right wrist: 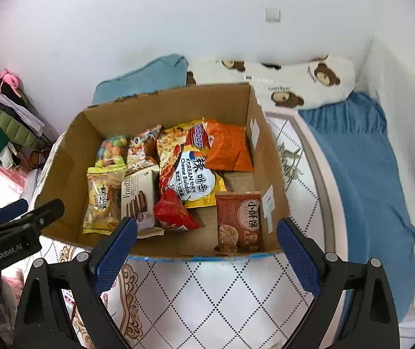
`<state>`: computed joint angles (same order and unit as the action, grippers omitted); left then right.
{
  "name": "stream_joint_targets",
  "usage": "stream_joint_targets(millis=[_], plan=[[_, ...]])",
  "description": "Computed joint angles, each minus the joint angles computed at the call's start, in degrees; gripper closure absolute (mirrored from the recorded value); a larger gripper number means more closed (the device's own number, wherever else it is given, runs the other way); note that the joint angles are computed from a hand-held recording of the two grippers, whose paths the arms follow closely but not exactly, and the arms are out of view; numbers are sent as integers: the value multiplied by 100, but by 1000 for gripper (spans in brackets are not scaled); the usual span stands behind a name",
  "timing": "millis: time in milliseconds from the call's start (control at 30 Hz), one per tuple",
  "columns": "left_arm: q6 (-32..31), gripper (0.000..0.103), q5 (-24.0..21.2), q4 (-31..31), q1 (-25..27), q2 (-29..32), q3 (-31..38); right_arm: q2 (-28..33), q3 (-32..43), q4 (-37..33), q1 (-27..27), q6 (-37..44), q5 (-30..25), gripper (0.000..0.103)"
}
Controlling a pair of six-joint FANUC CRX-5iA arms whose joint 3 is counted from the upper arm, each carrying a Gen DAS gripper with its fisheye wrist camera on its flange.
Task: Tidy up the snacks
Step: 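Grasp the red-white spicy strip pack with the left tool while the right tool grasps the yellow Guoba bag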
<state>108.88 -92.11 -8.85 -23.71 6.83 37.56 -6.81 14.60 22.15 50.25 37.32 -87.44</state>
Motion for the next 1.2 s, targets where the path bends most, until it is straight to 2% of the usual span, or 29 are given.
stream_joint_targets(millis=[233,433,600,767,867,1000,1133,1167,1200], plan=[[246,11,273,-128,-165,-568,-312,-366,-206,702,727,-436,-69,4],[360,11,305,2,-112,-1044,-758,-757,-426,800,1326,-1165,-154,4],[329,11,114,41,-133,-1405,-1372,-1252,-871,272,1764,-1930,-338,4],[185,11,-132,149,-121,-1808,-2310,-1786,-1596,-623,2268,-2576,-699,4],[60,11,-280,305,-37,-2021,-2886,-1884,-1939,-1310,2483,-2581,-936,4],[-85,11,-450,246,-111,-2221,-3375,-1674,-2253,-1964,2700,-2126,-1199,4],[-277,11,-530,280,67,-2431,-3783,-1459,-2465,-2114,2916,-1933,-1343,5],[-330,11,-541,269,121,-2467,-3825,-1438,-2532,-2091,2973,-1977,-1355,6],[-384,11,-565,237,156,-2478,-3825,-1449,-2589,-2076,2994,-2050,-1322,13]])
